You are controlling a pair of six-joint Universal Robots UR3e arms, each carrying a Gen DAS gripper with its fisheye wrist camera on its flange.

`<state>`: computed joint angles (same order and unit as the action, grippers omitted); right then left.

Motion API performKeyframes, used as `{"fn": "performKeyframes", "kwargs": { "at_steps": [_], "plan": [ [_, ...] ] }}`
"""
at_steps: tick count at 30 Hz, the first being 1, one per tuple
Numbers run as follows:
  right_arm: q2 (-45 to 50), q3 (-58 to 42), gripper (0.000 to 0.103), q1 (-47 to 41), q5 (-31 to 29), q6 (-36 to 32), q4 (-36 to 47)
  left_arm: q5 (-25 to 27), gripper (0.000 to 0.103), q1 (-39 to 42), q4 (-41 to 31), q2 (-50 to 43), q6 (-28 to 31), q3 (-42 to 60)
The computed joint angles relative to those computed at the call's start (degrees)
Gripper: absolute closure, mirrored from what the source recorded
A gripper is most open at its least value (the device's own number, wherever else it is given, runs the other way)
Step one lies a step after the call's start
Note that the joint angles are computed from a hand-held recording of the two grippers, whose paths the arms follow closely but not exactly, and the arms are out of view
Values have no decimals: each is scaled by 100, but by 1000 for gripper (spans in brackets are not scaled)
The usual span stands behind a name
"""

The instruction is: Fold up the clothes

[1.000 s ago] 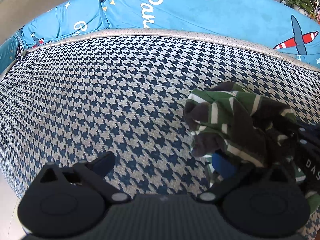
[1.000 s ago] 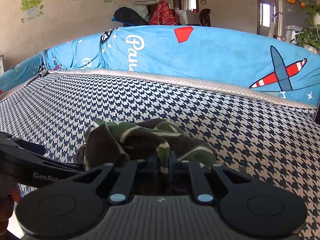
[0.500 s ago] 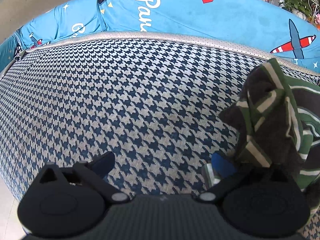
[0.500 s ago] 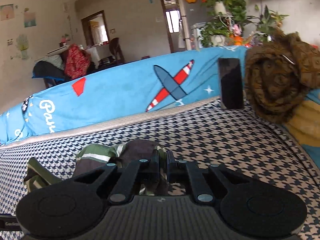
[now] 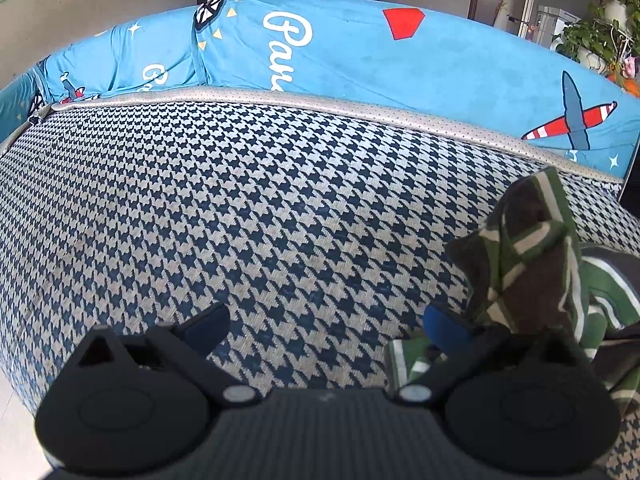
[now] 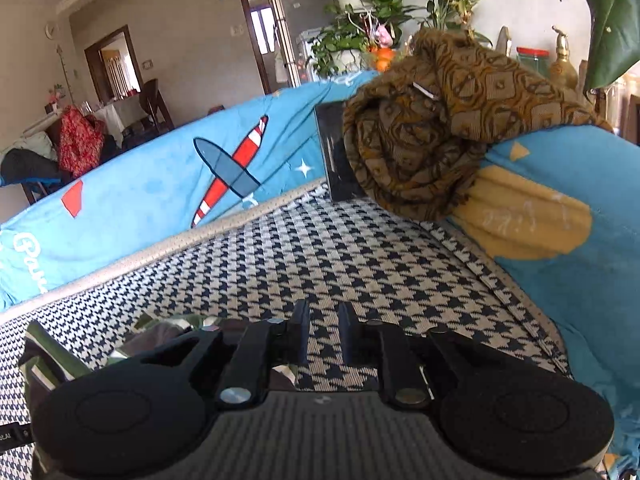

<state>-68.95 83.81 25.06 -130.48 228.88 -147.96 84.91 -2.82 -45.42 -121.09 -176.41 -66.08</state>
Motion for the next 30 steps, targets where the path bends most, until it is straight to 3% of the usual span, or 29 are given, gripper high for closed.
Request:
{"fn": "performKeyframes", "kwargs": {
  "at_steps": [3,7,11,17,25,27,29,30],
  "plan": [
    [-30,352,74,-126,639,-766,-1146,-263,0,27,153,139,-3,-197],
    [248,209,67,-152,1241,-1480,-1689,-597,0,38,358,276,45,-456],
    [728,-222,46,-65,1412,-2156,-1928,-868,0,29,613,389,92,-674],
    [1475,-921,30,16,1232,-2954,-2020,-1241,0,93,498,434,178,-748],
    [1814,-1192,31,-130,1500,-2997,-1575,-1460,0,-9,333,344,364,-656],
    [1835,-1236,41,-154,1603,-2960,-1386,-1455,0,-49,314,348,450,-666],
    [1839,-1266,69,-175,1720,-2948,-1202,-1328,0,-133,251,257,457,-559],
    [1847,-1291,78,-177,1737,-2930,-1124,-1258,0,-176,211,203,453,-494]
  ]
}}
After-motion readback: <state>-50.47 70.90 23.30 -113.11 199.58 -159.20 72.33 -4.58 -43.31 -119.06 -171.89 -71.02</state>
